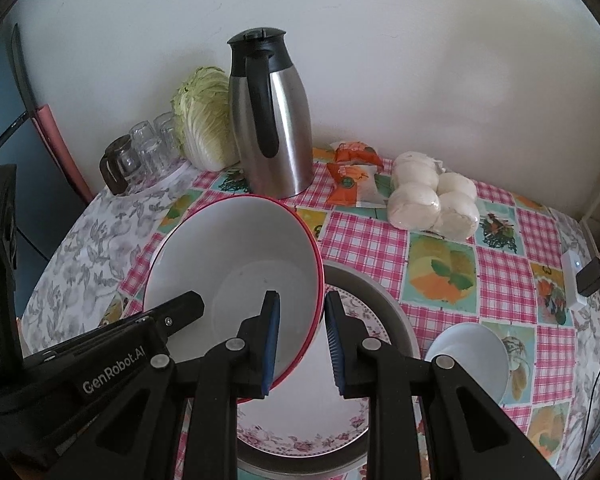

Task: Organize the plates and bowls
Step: 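Lift and carry the red-rimmed bowl over the steel basin with both tools, then lower the red-rimmed bowl onto the floral plate in the basin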

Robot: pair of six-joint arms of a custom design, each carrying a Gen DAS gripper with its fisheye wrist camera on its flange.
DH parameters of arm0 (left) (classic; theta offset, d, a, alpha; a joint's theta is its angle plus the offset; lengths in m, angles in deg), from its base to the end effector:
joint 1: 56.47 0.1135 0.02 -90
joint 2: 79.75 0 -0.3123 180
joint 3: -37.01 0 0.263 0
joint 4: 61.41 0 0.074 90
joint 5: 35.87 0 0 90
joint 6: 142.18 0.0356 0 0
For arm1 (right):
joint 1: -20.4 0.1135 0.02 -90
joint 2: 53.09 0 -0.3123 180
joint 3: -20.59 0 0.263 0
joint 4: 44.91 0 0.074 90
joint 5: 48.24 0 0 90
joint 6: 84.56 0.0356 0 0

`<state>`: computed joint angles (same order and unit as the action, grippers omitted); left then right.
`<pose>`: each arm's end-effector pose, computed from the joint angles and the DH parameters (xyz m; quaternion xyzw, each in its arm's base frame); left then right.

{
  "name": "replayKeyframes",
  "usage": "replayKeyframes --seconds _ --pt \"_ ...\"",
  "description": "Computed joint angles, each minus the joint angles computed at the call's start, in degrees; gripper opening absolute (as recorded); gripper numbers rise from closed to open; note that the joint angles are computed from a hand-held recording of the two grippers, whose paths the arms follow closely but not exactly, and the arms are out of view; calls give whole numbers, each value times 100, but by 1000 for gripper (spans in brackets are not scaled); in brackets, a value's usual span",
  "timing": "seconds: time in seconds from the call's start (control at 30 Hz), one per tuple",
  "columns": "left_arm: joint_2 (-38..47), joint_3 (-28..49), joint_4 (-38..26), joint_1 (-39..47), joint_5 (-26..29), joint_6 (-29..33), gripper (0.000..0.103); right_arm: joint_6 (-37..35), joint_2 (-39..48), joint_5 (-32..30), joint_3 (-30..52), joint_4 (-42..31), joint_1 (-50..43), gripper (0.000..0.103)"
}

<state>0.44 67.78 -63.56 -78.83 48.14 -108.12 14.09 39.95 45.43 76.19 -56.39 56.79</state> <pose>0.1918 -0.0749 0.1358 -0.2889 0.8978 -0.1692 0.2860 0.2568 0.1864 0.1829 -0.2135 0.9114 0.1066 0.3354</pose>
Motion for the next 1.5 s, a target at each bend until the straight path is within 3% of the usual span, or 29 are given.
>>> replayKeyframes --seconds 0.33,0.67,1.5 --pt "897 -31 593 240 489 54 13 11 654 -163 240 -72 -138 24" --pt "1694 242 715 100 588 27 15 9 1268 -374 398 -134 -405 24" --pt "2143 509 620 -138 576 27 17 -99 1603 -841 507 -330 -813 26"
